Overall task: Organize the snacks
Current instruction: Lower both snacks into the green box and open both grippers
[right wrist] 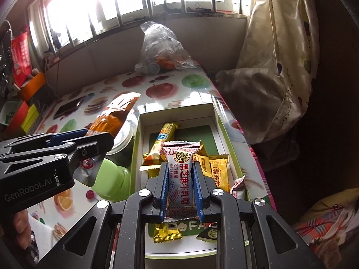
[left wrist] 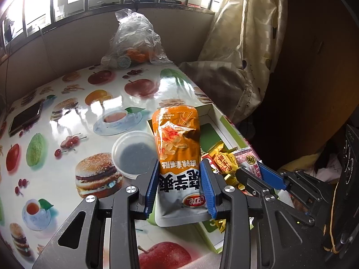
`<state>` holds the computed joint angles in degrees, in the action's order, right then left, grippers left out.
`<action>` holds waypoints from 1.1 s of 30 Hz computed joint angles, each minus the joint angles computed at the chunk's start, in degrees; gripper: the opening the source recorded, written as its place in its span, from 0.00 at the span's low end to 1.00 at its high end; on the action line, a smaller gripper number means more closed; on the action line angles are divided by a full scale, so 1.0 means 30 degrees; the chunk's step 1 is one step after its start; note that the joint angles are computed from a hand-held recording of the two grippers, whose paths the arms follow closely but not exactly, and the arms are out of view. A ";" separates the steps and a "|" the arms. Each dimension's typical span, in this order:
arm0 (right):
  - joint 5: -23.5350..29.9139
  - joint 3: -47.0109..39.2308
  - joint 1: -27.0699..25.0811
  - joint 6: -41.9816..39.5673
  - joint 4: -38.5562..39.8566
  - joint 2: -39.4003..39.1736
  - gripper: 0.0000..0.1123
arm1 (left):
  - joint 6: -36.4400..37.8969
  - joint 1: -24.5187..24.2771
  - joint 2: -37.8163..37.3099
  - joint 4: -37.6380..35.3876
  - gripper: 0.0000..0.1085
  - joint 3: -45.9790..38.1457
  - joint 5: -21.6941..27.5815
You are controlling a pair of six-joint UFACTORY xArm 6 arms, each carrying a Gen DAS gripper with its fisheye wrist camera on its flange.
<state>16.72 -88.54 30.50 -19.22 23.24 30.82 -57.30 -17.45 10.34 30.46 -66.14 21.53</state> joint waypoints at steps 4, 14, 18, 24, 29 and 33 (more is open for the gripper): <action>0.0162 -0.0135 -0.0254 0.0314 -0.0356 0.0310 0.17 | 0.0706 -0.0156 0.1045 -0.0881 0.35 -0.0984 0.0065; 0.0181 -0.0040 -0.0486 0.0804 -0.1163 0.0882 0.17 | 0.2376 -0.0324 0.3066 -0.2800 0.35 -0.2991 0.0713; 0.0116 0.0069 -0.0494 0.0735 -0.1306 0.0985 0.17 | 0.2740 -0.0411 0.3700 -0.3142 0.35 -0.3671 0.0920; -0.0262 0.0408 -0.0475 0.0557 -0.1085 0.1014 0.17 | 0.3351 -0.0514 0.4625 -0.3678 0.36 -0.4690 0.1403; -0.0310 0.0474 -0.0487 0.0363 -0.0734 0.1098 0.18 | 0.3801 -0.0608 0.5175 -0.4040 0.37 -0.5297 0.1618; -0.0169 0.0378 -0.0512 0.0055 -0.0236 0.1183 0.19 | 0.4171 -0.0652 0.5553 -0.4418 0.38 -0.5766 0.1922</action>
